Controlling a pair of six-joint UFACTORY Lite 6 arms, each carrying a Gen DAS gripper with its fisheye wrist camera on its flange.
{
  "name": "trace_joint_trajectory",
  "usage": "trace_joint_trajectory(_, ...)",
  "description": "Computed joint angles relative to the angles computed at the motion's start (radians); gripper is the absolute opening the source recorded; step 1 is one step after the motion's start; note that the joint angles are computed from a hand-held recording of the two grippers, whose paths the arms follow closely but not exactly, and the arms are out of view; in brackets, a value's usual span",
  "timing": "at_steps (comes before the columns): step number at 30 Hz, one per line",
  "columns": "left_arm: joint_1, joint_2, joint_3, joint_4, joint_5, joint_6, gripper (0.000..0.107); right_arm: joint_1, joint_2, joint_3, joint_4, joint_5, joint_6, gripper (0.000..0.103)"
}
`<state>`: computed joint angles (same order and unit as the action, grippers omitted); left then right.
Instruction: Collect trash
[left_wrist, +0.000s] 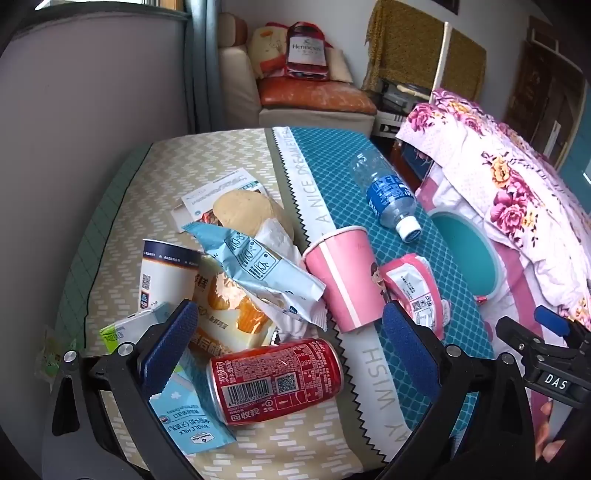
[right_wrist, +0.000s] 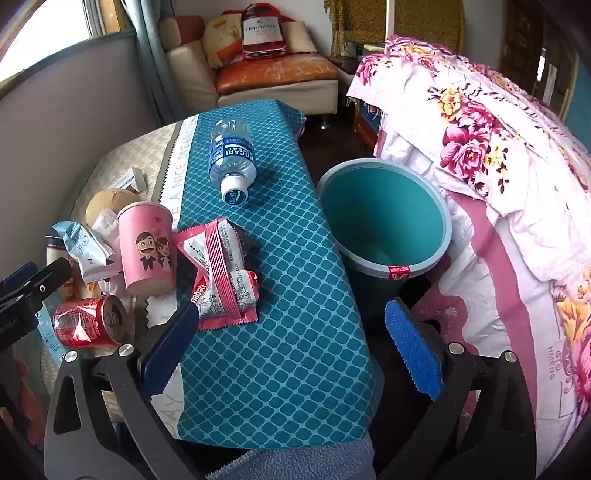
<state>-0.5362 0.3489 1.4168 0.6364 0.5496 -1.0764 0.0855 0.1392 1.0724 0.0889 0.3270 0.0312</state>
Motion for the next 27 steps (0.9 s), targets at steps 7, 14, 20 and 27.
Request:
trace_joint_trajectory(7,-0.006,0.014,0.012,0.03,0.012,-0.019,0.099,0.006,0.013,0.025,-0.014,0.017,0.013,0.097)
trace_joint_trajectory(14,-0.004,0.009,0.071,-0.038,0.06,0.055,0.099,0.0,0.01,0.015,0.002,0.003,-0.001,0.097)
trace_joint_trajectory(20,-0.003,-0.005,0.028,-0.004,0.036,0.019,0.099,0.002,0.016,0.009,0.002,-0.003,-0.001,0.097)
trace_joint_trajectory(27,0.004,0.005,0.018,0.004,0.014,0.008,0.099,-0.001,0.029,0.014,0.005,-0.004,0.001,0.097)
